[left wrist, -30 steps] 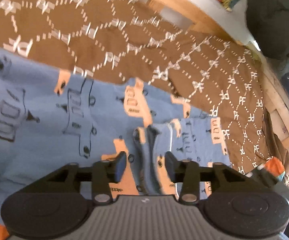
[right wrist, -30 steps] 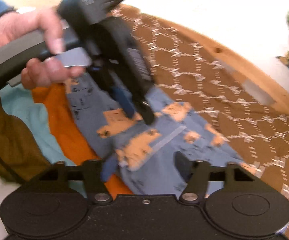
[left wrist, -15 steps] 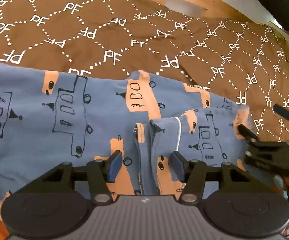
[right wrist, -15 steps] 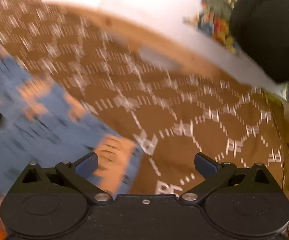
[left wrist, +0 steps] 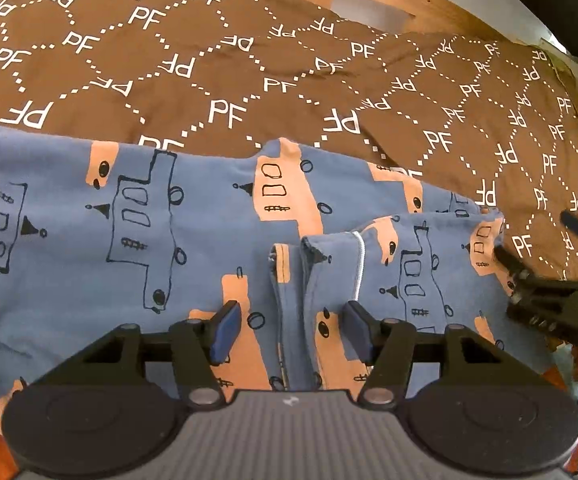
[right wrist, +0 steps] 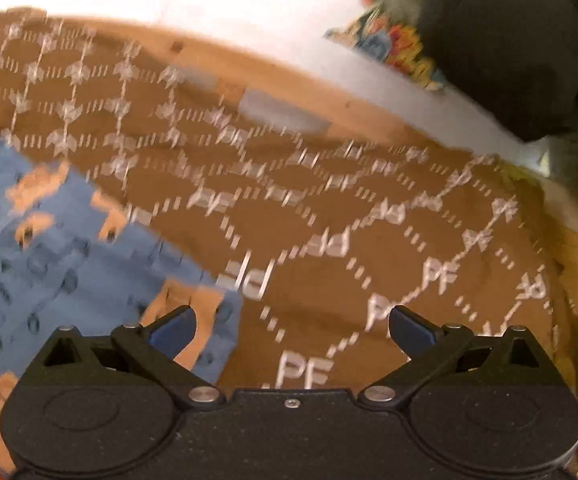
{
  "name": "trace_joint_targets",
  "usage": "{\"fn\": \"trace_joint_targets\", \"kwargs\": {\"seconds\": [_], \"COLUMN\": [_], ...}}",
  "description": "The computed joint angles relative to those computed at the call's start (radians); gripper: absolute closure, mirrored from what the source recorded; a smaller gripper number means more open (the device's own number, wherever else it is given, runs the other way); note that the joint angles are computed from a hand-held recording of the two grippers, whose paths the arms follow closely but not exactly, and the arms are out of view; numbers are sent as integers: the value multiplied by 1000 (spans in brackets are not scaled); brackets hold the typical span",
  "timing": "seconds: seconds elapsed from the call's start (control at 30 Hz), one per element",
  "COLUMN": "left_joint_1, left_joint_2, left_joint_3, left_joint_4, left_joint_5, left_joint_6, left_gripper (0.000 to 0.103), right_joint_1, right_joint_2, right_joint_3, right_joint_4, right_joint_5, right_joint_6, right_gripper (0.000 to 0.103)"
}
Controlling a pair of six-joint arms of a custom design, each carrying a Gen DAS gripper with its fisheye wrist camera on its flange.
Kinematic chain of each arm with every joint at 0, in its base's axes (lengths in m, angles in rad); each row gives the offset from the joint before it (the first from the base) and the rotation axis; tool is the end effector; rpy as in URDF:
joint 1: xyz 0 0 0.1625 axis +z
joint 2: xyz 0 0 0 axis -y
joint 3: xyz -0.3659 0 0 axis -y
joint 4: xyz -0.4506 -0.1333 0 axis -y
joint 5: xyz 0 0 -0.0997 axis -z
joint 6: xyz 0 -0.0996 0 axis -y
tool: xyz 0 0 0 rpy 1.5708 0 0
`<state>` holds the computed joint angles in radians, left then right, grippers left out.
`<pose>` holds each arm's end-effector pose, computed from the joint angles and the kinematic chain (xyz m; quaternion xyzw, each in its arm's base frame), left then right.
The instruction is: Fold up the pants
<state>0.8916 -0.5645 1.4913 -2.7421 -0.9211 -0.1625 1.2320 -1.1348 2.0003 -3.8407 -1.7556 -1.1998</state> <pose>-0.2864 -0.6628 -0.0549 0.2027 0.9194 -0.2349 0.2419 -0.0776 -0.5661 0.2332 0.2631 -0.7157 0.4130 0.4980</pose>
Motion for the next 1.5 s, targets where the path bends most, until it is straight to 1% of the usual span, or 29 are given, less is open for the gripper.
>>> {"fn": "trace_joint_targets", "kwargs": {"seconds": [0.03,0.1,0.17,0.23,0.27,0.33,0.37,0.4,0.43,0.5,0.57,0.67,0.7,0.77,0.8,0.87,1.07,1.2,1.27,1.37,1.4,1.43,1.5], "left_joint_1": [-1,-5,-10,-16,-19,-18,-17,-16,-19,-31,-41,-52,-53,-54,-55,-59,-71,-78,-80,-86,-89,-92,-95], "left_joint_2": [-2,-9,-23,-42,-53,-73,-82,-87,-91,-94,-101,-132,-147,-175,-186,-196,-204,-222,-236,-264,-272,-274,-275], "left_joint_3": [0,-5,-7,15,35,80,103,121,137,151,163,190,208,256,280,304,321,343,361,397,410,416,418], "left_joint_4": [7,51,116,128,113,73,49,21,2,3,12,25,12,-64,-103,-138,-163,-175,-191,-228,-243,-251,-265], "left_joint_5": [0,6,-1,3,9,17,20,23,29,55,68,67,58,34,28,33,48,74,95,154,179,202,245], "left_joint_6": [-5,-29,-62,-88,-98,-107,-105,-91,-72,-52,-68,-158,-201,-238,-237,-228,-185,-192,-201,-237,-247,-252,-248], "left_gripper": [38,29,7,2,1,1,1,1,1,1,1,1,1,1,1,1,1,1,1,1,1,1,1], "right_joint_1": [5,7,11,12,13,15,8,-2,3,2,-4,-5,-5,-9,-9,-8,-7,-5,-3,6,9,14,39], "right_joint_2": [-1,-31,-72,-100,-101,-75,-55,-34,-26,-37,-49,-65,-68,-63,-64,-64,-64,-63,-93,-156,-182,-199,-222], "right_joint_3": [0,35,86,129,142,152,151,152,149,152,151,155,154,153,154,154,155,165,181,215,232,243,262], "right_joint_4": [1,-15,3,44,58,86,57,4,-7,7,30,54,60,58,58,58,57,30,80,182,226,258,323], "right_joint_5": [-11,30,66,79,73,32,42,72,67,70,79,78,77,80,81,81,81,103,134,197,231,249,257], "right_joint_6": [7,44,84,75,50,-30,-58,-84,-91,-78,-56,-29,-23,-18,-16,-15,-12,-28,-10,46,68,77,70], "right_gripper": [1,1,1,1,1,1,1,1,1,1,1,1,1,1,1,1,1,1,1,2,4,7,22]}}
